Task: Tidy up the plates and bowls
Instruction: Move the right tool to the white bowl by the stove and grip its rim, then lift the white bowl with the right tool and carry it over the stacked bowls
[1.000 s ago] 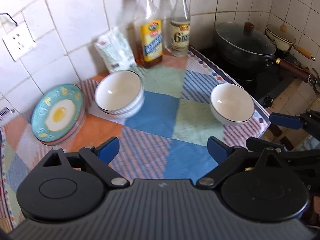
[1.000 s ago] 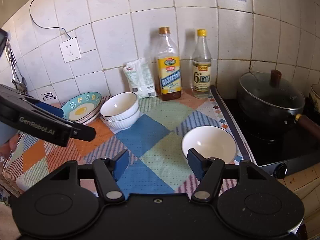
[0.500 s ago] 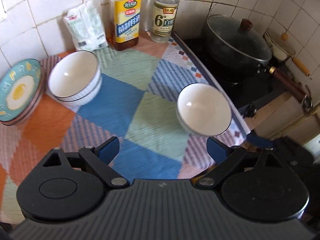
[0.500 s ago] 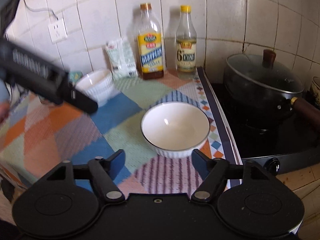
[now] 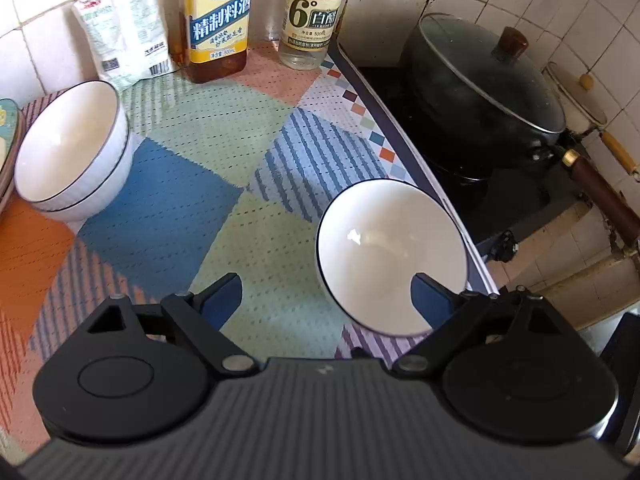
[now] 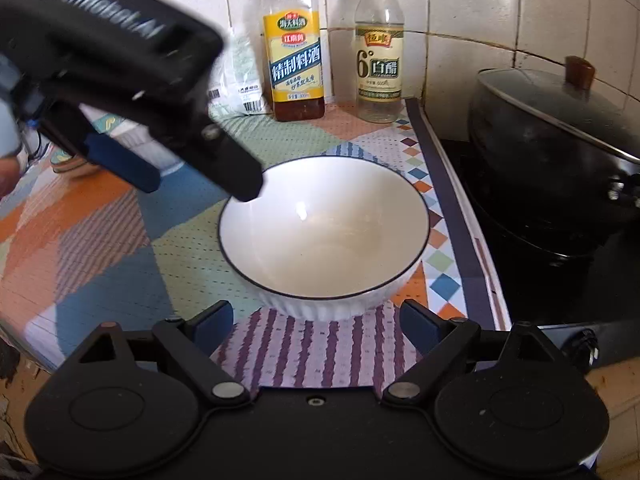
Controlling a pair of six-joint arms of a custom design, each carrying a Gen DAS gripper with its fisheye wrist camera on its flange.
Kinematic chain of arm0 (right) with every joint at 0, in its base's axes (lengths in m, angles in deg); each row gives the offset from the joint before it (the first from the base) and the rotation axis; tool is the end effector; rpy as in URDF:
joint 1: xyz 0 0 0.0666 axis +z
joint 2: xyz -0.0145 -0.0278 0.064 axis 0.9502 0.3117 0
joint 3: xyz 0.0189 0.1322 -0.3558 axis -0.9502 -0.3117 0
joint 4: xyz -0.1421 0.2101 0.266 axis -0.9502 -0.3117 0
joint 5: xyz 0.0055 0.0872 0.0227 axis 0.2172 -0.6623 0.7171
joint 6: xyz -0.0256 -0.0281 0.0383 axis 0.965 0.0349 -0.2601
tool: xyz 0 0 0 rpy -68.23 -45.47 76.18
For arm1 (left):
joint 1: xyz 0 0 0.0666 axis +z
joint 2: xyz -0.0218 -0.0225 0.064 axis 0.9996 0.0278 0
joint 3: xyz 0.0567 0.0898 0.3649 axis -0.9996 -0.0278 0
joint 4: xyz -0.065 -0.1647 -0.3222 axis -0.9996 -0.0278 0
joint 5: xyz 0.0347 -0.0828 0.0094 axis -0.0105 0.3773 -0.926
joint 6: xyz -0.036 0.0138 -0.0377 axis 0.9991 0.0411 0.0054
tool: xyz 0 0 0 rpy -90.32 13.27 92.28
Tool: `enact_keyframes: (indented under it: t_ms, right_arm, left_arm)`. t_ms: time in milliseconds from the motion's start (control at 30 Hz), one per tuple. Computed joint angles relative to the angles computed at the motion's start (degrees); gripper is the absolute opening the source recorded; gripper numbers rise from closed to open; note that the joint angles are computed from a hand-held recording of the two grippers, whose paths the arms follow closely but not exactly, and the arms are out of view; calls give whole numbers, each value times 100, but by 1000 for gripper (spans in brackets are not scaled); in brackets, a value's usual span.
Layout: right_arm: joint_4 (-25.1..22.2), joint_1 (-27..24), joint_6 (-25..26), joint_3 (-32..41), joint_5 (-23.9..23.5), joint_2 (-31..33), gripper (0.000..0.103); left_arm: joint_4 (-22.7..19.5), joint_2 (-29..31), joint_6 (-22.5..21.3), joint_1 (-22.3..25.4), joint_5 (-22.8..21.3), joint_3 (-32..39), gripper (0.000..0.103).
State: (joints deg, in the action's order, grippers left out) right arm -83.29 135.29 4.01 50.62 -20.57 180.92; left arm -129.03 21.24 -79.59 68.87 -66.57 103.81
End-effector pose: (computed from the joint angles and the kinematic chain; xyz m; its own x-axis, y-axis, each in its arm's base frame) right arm 0.2601 0.4608 0.4025 -0.5994 0.2903 -0.7459 0.3421 0.9354 0.0892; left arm 0.4205 -0.1642 0.5229 -0.6087 0.6305 -0.4815 0.7707 0.6141 -0.1702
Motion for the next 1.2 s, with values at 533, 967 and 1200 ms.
enact_keyframes:
  t_ms: [533,967,1200]
  right_arm:
    - [684,-358,587,-343,-38,-88,95]
    - [1208,-373,1131,-709,47,-274,97]
    - [1247,-318,1018,-567,87,-183,96]
  left_arm:
    - [222,218,-34,-474,-813,-155,37]
    - [344,141,-336,-595,-1104,-340,11]
    - [169,154,-600,-445,-1021,-189,12]
